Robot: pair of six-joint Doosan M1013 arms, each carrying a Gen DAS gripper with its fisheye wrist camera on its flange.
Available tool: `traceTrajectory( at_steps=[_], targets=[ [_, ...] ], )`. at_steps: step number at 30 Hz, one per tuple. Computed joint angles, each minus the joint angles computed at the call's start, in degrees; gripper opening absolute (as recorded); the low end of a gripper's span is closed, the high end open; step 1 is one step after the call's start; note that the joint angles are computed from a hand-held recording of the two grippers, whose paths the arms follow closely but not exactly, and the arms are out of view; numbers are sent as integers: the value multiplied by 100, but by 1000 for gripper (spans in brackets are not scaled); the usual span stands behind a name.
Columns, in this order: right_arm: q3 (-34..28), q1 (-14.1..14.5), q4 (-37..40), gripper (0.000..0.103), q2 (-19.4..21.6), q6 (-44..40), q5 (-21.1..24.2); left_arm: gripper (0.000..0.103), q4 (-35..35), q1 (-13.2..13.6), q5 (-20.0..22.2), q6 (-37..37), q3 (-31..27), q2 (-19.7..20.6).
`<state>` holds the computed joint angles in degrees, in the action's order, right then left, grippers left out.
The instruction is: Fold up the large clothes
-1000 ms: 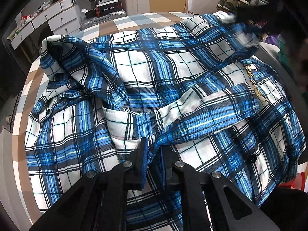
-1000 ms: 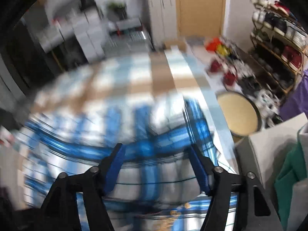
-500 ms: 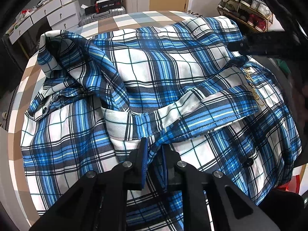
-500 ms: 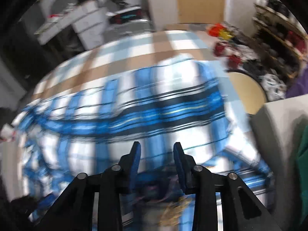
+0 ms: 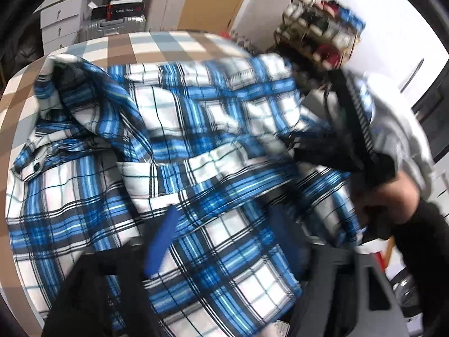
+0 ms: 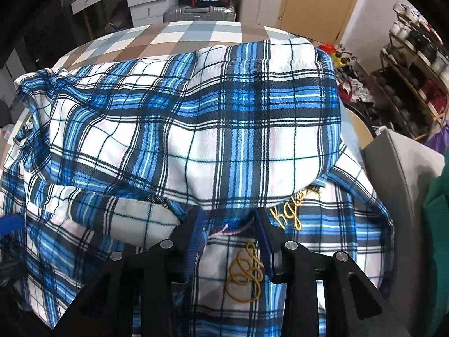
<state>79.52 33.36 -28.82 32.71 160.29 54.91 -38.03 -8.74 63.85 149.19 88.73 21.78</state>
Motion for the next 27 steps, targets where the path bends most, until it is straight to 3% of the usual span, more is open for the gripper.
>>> traceTrajectory(
  at_steps=[2, 5, 7, 11, 14, 18, 23, 27],
  targets=[
    [73, 48, -153, 36, -89, 111, -229, 72, -158, 89, 108, 161, -37, -18],
    [178, 159, -510, 37, -214, 321, -692, 72, -191, 112, -105, 159, -18, -33],
    [178, 180, -350, 45, -205, 121, -994, 72, -109, 103, -172, -113, -73, 39],
    [-132, 206, 351, 46, 147, -715, -562, 72, -59, 114, -21, -937, -292, 277],
    [-54, 286, 111, 46, 110, -491, -622, 72, -99, 120, -85, -1095, -294, 296],
    [43, 200, 684, 46, -34, -776, -799, 72, 18, 47, -216, -951, -237, 275],
    [304, 182, -235, 46, -304, 302, -1316, 72, 742, -111, -251, -1139, -209, 315],
    [323, 36, 165, 46, -234, 551, -1604, 72, 1254, -275, -750, -863, 61, 141]
  ],
)
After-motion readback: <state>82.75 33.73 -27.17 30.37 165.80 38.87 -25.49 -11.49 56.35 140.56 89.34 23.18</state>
